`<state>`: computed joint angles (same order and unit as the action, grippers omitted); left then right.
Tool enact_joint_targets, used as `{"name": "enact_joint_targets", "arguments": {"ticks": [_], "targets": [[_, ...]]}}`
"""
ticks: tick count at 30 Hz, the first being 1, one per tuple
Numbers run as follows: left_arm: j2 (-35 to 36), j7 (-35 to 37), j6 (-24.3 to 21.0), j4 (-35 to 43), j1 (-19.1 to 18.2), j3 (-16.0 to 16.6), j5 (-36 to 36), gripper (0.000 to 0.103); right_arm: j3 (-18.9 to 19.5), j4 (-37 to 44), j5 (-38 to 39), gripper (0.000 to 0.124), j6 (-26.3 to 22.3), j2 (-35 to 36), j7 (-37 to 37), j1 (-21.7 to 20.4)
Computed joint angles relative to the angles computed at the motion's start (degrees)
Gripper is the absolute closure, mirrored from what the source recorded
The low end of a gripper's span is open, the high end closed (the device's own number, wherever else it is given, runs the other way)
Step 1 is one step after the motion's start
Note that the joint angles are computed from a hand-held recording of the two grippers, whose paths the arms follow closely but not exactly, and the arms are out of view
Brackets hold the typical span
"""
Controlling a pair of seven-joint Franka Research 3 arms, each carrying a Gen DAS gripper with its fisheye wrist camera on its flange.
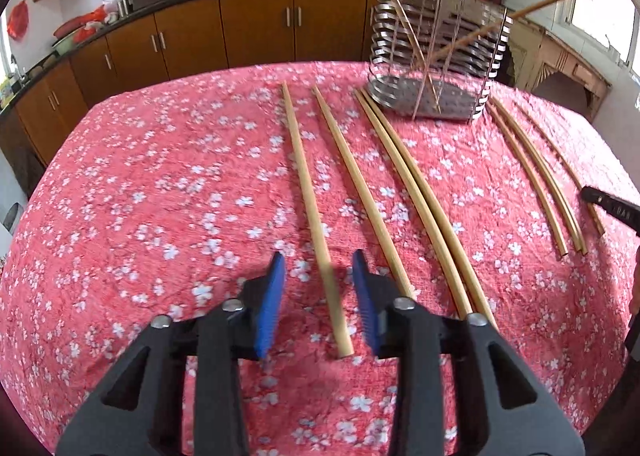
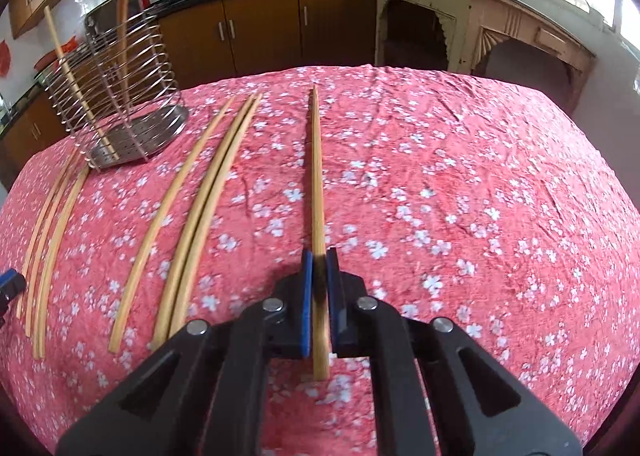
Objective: Organize utensils
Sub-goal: 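Close the left tool on the next chopstick while the right tool grasps another chopstick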
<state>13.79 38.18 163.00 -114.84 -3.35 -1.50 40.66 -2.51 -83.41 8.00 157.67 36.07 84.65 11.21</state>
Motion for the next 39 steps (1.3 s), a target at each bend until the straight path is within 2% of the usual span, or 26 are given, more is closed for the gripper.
{"name": "enact_joint_targets", "arguments": {"ticks": [3, 4, 6, 9, 13, 16, 21, 22, 24, 26, 27, 29, 33, 39], "targets": [[1.07, 0.91, -1.44, 1.78, 0.18, -0.27, -1.24, 0.092, -0.59, 1.89, -0.25, 0.116, -0.7, 1.11, 0.9, 0.1], [1.22, 1.38, -1.72, 2.08, 0.33, -0.35, -1.8, 0.094, -0.81, 2.76, -0.36, 0.116, -1.04, 1.64, 1.27, 0.09], [2.03, 2.34, -2.35, 3.35, 0.66, -0.16, -2.57, 0.095, -1.43, 4.3, -0.82, 0.116, -1.44, 2.71, 2.31, 0.29], [3.98, 1.06, -5.13, 6.63, 0.12, 1.7, -0.12, 0.096, -1.79, 7.77, -1.22, 0.116, -2.88, 4.68, 3.67, 0.06], [6.18, 0.99, -6.59, 9.94, 1.42, 2.42, -0.75, 0.096, -2.25, 10.96, -2.08, 0.116, -3.69, 6.76, 5.14, -0.02], [6.05, 1.62, -4.31, 9.14, 2.56, 2.54, -1.11, 0.096, -1.66, 10.59, -2.1, 0.115, -3.68, 6.51, 4.78, -0.52], [3.34, 4.27, -0.03, 4.29, 4.04, 1.49, -3.62, 0.094, -0.71, 3.6, -1.63, 0.103, -2.04, 2.07, 2.95, -0.9], [3.02, 4.8, 0.35, 3.78, 4.12, 1.36, -4.03, 0.093, -0.7, 2.29, -1.66, 0.102, -1.88, 1.19, 2.58, -0.82], [1.77, 5.84, 1.42, 1.86, 4.16, 1.05, -4.61, 0.083, -0.9, 0.25, -1.93, 0.101, -1.24, -0.04, 2.16, -0.48], [0.99, 6.75, 1.75, 0.8, 3.91, 0.8, -4.81, 0.075, -1.09, -1.65, -2.17, 0.1, -0.09, -1.05, 1.79, -0.23], [0.91, 6.75, 1.64, 0.72, 3.71, 0.92, -4.72, 0.075, -1.23, -2.72, -2.34, 0.1, 1.18, -1.45, 1.62, -0.04], [1.07, 6.44, 1.05, 1.09, 3.23, 1.2, -4.27, 0.075, -1.69, -3.88, -2.67, 0.099, 2.76, -1.8, 1.71, 0.41], [1.27, 5.92, 0.8, 1.34, 2.9, 1.38, -3.77, 0.075, -0.92, -3.81, -1.5, 0.099, 2.65, -1.77, 1.03, -0.31], [1.29, 6.04, 1.25, 1.24, 3.09, 1.15, -4.35, 0.075, -2.09, -5.41, -2.07, 0.1, 3.32, -2.68, 1.94, 0.71]]}}
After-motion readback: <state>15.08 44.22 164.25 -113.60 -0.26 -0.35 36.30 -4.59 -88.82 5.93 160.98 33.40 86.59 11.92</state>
